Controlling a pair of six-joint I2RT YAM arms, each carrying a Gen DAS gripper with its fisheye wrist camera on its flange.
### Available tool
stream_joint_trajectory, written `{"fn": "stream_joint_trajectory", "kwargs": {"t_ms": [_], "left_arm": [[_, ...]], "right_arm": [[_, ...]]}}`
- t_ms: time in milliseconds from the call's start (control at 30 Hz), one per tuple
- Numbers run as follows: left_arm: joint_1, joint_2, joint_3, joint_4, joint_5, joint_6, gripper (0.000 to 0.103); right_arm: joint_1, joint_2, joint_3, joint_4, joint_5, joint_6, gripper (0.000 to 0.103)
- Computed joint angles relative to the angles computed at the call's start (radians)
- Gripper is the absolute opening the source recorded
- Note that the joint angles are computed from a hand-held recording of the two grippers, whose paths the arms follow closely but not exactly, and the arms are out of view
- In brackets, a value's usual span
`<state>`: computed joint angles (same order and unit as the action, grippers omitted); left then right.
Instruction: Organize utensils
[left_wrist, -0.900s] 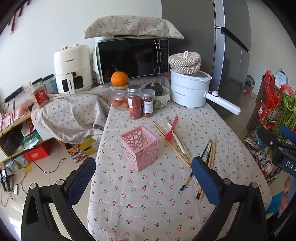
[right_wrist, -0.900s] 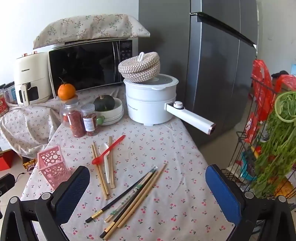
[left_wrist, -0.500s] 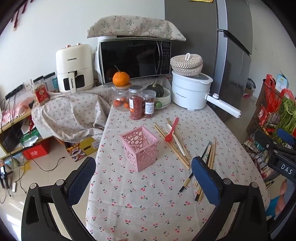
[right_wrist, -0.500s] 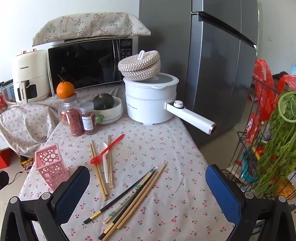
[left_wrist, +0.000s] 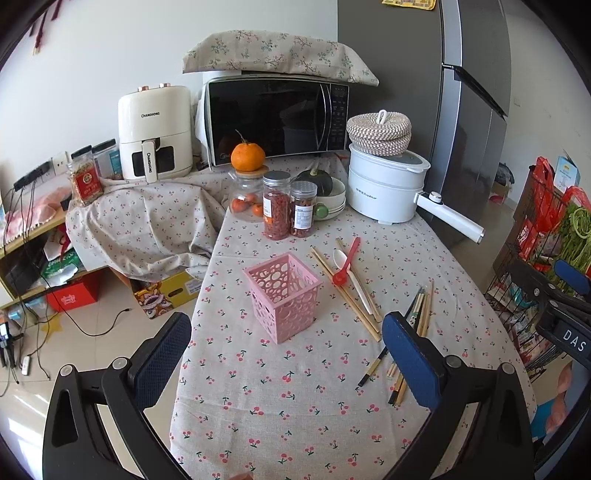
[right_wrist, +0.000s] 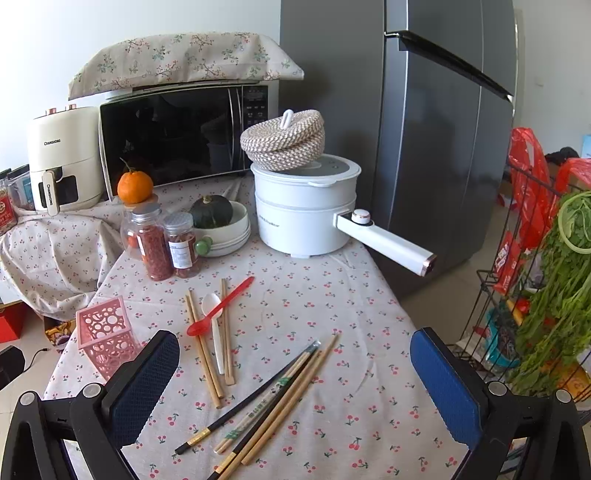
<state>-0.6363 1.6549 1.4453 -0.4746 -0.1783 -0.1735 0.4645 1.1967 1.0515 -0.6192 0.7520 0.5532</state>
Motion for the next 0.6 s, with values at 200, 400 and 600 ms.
{"fn": "stream_joint_trajectory", "kwargs": {"t_ms": [200, 400, 600], "left_arm": [[0.003, 0.002, 0.002, 0.000, -0.002, -0.001, 0.103], [0.004, 0.002, -0.004, 0.014, -0.006, 0.004, 0.103], [0.002, -0.002, -0.010, 0.016, -0.006, 0.002, 0.103]], "right_arm": [[0.004, 0.003, 0.001, 0.000, -0.003, -0.001, 0.103], [0.006, 0.005, 0.005, -0.002, 0.000, 0.001, 0.103], [0.010, 0.005, 0.006, -0.002, 0.004, 0.006, 0.103]]}}
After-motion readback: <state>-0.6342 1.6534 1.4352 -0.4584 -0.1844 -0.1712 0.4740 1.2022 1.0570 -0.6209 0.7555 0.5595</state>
